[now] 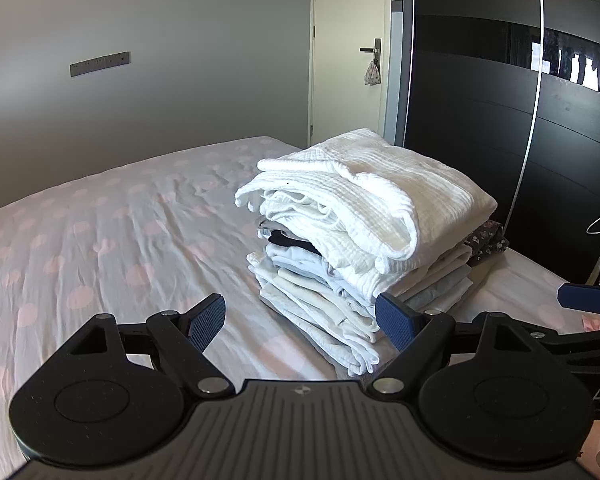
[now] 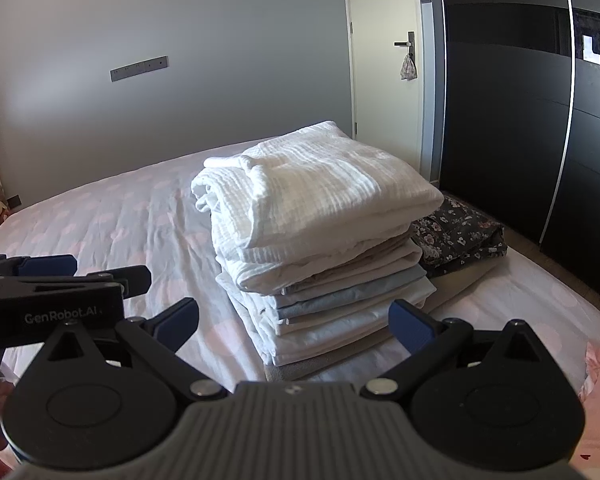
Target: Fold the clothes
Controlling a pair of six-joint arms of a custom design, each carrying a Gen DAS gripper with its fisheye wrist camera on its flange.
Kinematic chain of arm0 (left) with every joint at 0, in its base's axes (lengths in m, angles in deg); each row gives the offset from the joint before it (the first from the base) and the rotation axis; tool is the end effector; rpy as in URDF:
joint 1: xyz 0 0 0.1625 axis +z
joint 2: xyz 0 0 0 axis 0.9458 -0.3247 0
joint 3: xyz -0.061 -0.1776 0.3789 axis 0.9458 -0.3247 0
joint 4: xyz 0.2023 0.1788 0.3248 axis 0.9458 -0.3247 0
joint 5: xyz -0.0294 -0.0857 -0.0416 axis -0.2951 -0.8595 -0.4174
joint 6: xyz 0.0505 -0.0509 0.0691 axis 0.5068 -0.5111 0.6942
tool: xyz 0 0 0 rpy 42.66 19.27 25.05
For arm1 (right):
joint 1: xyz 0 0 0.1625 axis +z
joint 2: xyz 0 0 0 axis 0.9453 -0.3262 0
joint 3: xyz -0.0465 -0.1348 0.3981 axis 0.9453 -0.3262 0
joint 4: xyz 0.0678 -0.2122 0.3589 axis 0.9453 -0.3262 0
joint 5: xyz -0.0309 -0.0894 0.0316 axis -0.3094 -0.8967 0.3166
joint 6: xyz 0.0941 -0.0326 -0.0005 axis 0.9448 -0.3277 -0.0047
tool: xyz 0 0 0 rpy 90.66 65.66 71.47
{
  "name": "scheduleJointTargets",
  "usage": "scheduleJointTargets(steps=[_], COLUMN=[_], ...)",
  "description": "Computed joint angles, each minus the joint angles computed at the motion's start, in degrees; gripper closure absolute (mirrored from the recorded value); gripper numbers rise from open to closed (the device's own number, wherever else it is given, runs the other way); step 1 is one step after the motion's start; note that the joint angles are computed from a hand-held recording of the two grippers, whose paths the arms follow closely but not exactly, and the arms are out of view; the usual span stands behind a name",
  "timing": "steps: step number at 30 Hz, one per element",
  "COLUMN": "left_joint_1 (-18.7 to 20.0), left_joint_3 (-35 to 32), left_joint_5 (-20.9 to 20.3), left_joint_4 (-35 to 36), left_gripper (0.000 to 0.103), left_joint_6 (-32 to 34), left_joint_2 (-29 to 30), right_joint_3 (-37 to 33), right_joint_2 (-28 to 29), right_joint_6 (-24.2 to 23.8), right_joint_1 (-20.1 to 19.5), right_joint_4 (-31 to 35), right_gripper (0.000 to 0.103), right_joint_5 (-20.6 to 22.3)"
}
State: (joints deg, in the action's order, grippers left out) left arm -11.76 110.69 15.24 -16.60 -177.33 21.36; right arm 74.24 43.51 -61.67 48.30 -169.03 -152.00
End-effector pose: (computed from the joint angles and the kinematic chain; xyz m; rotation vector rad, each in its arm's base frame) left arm -0.2030 -0.6851 0.2706 1.1171 2.3177 -0.9343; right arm 0.3766 -0.5799 0.1055 0.0420 -1.9466 1.3436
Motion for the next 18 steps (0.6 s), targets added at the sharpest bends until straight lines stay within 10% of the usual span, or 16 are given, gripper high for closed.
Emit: scheduleJointTargets(steps=[18], left_joint_1=[0.1], left_joint_3=[0.1], left_joint_5=[0.0], left_joint_4=[0.3], left_gripper=[0.024], left_joint_6=[0.1], left_joint_2=[0.1], right_joint_3=[-0.3], right_joint_2=[0.2], right_joint_6=[-0.4], right_joint_1=[0.0], right_joint_4=[0.6], right_gripper=[0.001], right_joint_5=[-0.6])
